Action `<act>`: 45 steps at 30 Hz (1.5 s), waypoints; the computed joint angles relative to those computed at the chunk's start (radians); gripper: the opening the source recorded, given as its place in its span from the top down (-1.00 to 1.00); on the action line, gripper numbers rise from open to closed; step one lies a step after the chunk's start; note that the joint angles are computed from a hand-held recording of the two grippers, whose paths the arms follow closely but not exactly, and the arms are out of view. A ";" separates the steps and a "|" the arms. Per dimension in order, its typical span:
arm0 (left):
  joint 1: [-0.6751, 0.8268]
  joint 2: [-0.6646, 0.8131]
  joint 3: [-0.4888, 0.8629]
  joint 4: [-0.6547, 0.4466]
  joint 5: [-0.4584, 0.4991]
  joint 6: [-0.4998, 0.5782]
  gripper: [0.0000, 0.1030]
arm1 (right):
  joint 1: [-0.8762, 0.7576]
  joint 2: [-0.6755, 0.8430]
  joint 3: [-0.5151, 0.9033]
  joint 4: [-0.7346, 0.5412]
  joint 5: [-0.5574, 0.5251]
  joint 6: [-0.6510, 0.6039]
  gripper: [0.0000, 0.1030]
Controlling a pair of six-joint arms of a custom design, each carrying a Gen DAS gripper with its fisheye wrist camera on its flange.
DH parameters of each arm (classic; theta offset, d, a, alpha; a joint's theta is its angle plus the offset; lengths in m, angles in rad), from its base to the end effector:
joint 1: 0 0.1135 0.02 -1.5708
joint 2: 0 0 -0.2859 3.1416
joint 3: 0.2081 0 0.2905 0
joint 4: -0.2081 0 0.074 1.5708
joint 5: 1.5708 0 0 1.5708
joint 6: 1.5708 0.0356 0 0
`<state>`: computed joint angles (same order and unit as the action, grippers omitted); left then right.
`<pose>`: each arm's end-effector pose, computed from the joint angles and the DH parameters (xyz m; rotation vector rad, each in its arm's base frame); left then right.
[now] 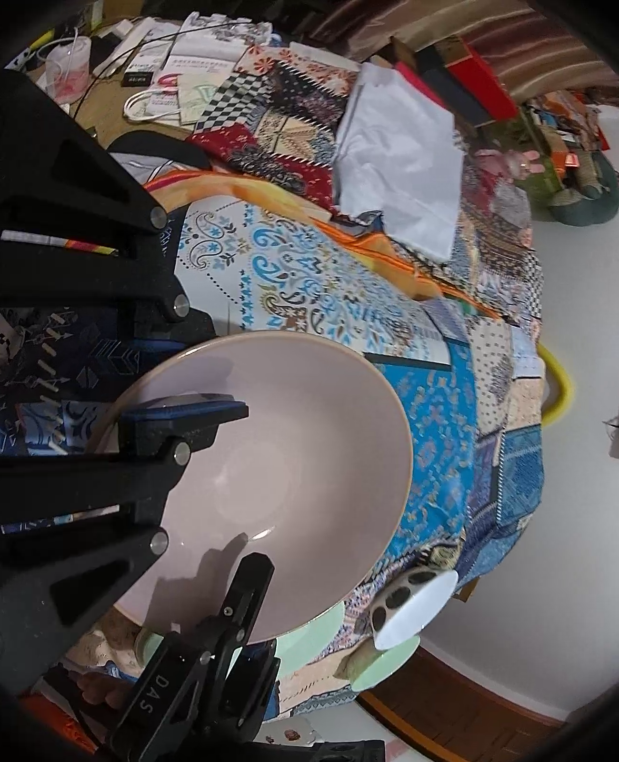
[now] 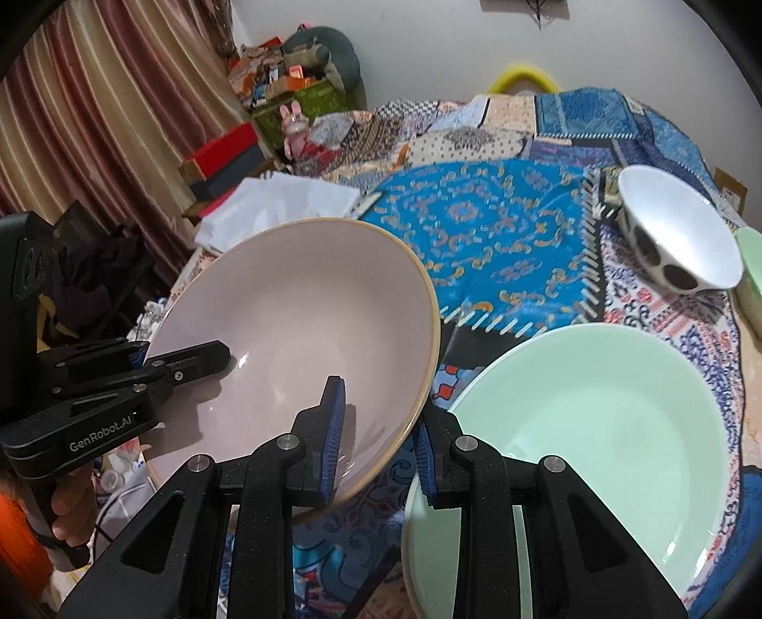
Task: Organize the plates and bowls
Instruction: 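Lift the pink bowl with the left gripper and carry it, then lower the pink bowl onto the quilt and open the left gripper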
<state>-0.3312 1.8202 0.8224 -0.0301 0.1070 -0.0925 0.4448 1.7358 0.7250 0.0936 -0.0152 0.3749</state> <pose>0.3313 -0.1179 0.0906 0.3505 2.5947 -0.2903 0.3026 0.1448 0.0996 -0.0947 2.5228 0.3586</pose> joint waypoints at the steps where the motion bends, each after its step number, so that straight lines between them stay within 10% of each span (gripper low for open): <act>1: 0.008 0.017 0.002 0.006 0.011 -0.006 0.66 | 0.000 0.013 0.009 -0.005 -0.006 0.000 0.52; 28: 0.061 0.010 -0.004 0.016 -0.003 0.017 0.60 | 0.009 0.035 0.052 -0.083 0.048 -0.072 0.49; 45: -0.111 -0.104 0.123 -0.024 -0.068 -0.019 -0.27 | -0.238 -0.321 -0.123 -0.101 0.102 -0.143 0.25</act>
<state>-0.4419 1.7167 0.9455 -0.0539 0.0394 -0.1118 0.2065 1.4146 0.6017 -0.0074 0.0873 0.2321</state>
